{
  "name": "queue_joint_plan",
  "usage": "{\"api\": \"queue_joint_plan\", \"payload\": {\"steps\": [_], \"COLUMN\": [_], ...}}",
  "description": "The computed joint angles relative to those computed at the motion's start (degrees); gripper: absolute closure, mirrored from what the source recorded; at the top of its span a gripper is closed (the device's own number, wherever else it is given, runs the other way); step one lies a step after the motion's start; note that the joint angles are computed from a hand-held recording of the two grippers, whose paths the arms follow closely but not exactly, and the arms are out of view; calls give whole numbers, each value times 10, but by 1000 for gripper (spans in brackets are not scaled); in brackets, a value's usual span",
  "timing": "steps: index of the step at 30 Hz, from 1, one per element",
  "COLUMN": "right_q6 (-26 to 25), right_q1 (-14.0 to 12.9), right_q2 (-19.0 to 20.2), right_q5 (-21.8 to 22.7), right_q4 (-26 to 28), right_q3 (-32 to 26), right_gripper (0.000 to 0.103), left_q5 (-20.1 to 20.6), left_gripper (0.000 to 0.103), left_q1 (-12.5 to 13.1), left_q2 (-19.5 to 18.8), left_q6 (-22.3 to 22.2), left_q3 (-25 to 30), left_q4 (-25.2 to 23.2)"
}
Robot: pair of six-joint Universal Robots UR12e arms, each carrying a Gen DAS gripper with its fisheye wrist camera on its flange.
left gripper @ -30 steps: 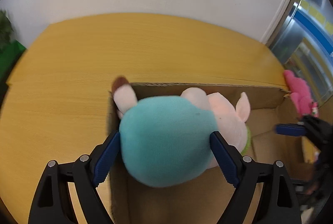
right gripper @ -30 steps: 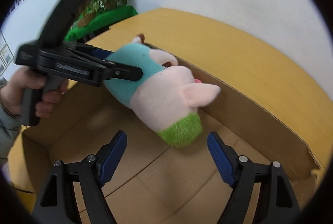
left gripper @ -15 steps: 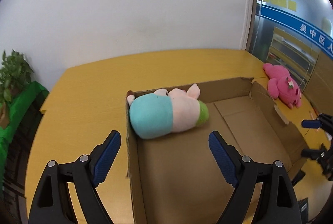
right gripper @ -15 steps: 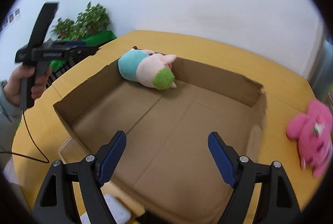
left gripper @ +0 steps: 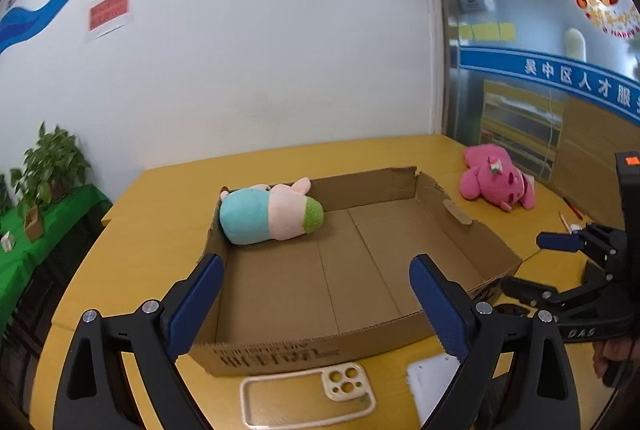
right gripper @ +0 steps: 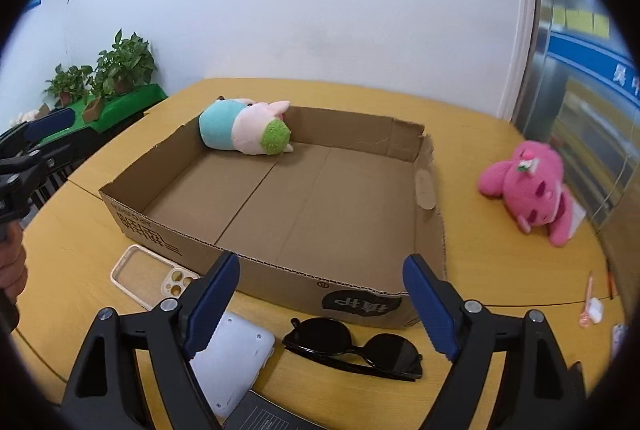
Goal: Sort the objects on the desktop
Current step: 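Withdraw the right gripper from the box toward the table items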
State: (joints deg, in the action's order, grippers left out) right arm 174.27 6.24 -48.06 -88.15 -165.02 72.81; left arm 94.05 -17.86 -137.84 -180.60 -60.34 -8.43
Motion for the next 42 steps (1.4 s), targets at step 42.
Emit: {"api": "queue_joint_plan", "payload": {"steps": [42], "right_q6": [25], "right_q1": [-13], "right_q2": [-13], "right_q5": [64], "right_q4": [-81], "right_q3": [40], "right_gripper": [41], "left_q5": [6], "left_gripper": [8], "left_q1": [-12], "left_q2": [1], "left_q6": [-35], "left_q3": [-19], "left_q4": [-21]}}
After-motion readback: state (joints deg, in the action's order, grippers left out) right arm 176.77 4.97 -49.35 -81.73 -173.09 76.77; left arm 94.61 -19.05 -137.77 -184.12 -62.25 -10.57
